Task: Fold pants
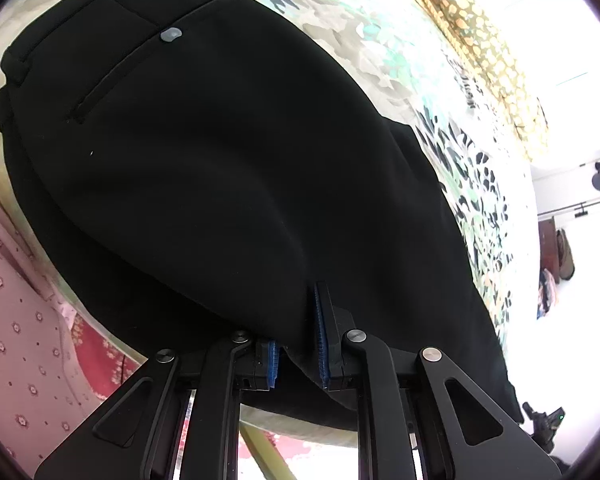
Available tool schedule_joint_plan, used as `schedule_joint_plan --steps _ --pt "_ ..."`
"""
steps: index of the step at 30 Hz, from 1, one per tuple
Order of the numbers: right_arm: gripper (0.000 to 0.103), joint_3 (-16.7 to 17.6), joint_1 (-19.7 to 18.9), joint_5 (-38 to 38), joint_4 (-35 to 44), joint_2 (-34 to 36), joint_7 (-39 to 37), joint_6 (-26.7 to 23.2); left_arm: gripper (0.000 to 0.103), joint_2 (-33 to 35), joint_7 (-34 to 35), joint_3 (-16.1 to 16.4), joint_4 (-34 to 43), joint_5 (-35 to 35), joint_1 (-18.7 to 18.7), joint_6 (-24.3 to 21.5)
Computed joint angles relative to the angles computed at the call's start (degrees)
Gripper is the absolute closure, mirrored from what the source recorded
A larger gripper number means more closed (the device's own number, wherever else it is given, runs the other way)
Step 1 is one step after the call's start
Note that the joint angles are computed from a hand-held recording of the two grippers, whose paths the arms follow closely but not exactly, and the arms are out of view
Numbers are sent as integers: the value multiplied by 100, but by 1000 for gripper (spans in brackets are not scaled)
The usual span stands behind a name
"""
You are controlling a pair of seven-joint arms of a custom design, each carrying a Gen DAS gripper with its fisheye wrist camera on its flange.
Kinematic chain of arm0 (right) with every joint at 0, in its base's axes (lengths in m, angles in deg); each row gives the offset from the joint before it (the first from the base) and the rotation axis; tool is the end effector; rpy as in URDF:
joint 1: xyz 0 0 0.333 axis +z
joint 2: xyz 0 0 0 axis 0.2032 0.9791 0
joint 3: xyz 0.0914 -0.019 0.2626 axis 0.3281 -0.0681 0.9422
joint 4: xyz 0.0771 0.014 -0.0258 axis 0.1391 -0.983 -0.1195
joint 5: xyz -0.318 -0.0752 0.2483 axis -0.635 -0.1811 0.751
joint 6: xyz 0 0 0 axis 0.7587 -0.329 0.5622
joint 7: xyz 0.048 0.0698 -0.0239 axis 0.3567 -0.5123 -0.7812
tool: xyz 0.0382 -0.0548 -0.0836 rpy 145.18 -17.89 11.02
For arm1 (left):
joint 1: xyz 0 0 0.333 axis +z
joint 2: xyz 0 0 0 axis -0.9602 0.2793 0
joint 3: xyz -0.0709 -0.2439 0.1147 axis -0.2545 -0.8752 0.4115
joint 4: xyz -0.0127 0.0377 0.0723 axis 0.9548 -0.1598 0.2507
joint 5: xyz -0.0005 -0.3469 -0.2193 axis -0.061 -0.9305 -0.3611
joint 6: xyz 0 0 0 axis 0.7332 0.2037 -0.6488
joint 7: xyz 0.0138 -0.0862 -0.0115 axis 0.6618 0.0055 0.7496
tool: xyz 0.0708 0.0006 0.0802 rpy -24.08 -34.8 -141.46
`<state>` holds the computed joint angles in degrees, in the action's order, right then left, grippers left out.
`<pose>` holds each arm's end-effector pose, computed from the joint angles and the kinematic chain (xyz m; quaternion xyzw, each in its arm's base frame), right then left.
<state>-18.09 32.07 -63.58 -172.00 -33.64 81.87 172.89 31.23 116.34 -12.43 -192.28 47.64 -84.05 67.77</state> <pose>0.5059 0.2214 0.5960 -0.5109 0.8183 -0.0096 0.2631 0.4412 -0.0519 0.4919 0.8908 -0.3693 0.2641 0.0175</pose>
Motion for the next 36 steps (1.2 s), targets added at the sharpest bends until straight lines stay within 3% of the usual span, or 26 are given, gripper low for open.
schedule_joint_plan --steps 5,6,7,9,15,30,33,35,36 --pt "41 -29 -71 -227 -171 -230 171 -235 90 -2 7 2 6 -18 -15 20" --pt "55 -31 -77 -286 -129 -215 123 -331 90 -11 22 11 -4 -25 -18 22" --pt "80 -20 -98 -398 -64 -197 94 -455 90 -5 43 17 3 -25 -24 16" --pt "86 19 -127 -636 92 -134 7 -704 92 3 95 -8 32 45 -9 -21" --pt "86 168 -182 -1290 438 102 -56 -1328 97 -39 307 -117 157 322 3 -261" --pt "86 234 -160 -1628 679 332 244 -1637 97 115 294 -246 434 566 43 -1031" --pt "86 249 -154 -1672 811 432 229 -1785 96 284 304 -320 599 638 81 -1213" --pt "84 293 -155 -1840 871 440 359 -1911 87 362 279 -406 737 768 125 -1389" --pt "73 314 -155 -1930 848 389 469 -1929 84 431 215 -453 848 811 142 -1526"
